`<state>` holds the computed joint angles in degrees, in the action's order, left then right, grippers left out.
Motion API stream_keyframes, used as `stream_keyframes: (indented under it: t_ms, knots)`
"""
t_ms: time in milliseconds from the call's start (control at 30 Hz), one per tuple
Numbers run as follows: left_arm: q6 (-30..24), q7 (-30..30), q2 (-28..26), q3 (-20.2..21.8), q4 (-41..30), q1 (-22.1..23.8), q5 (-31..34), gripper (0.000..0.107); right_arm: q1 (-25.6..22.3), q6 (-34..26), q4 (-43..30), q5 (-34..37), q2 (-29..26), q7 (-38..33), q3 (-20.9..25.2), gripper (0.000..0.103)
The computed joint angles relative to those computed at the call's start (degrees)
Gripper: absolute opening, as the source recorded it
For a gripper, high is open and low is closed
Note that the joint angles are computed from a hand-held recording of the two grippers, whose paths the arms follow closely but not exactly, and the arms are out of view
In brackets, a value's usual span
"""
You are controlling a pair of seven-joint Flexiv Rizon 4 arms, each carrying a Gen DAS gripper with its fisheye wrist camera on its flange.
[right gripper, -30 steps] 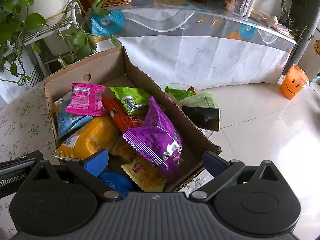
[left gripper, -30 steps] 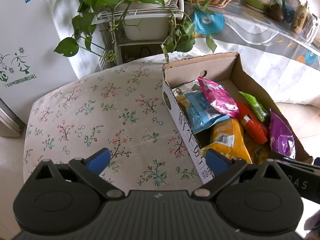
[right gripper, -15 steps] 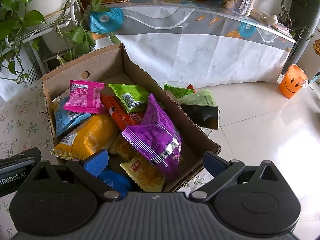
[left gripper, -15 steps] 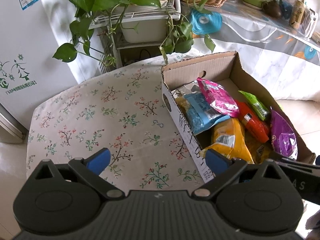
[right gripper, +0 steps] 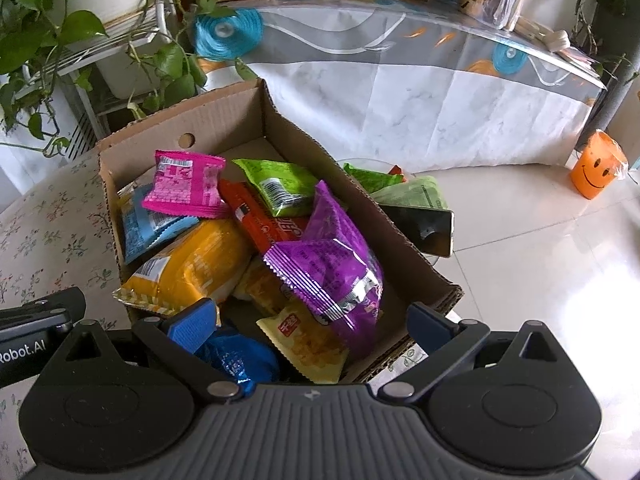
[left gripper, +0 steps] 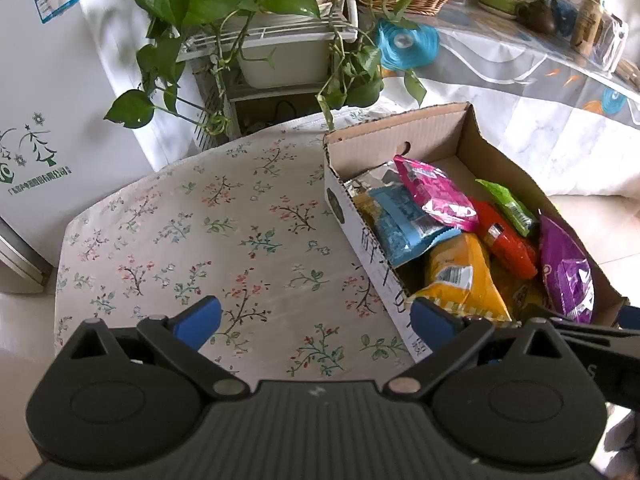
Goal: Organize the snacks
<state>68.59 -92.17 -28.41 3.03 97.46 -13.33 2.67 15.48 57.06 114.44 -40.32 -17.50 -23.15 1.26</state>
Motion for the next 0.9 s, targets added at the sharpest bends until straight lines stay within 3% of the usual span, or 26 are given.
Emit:
stream_keyframes:
  t_ms: [467, 900]
  knots:
    - [3.1, -3.7, 5.5, 1.5, 8.3, 1.5, 0.5, 0.100, 1.1, 6.3, 3.9, -9.2, 1.7, 2.8, -0.3, 0.103]
    - [5.2, -5.3, 10.9, 2.6, 17.0, 4.1, 2.5, 0.100, 2.6, 11.2, 7.5, -11.8, 2.3, 4.0, 1.0, 0.103]
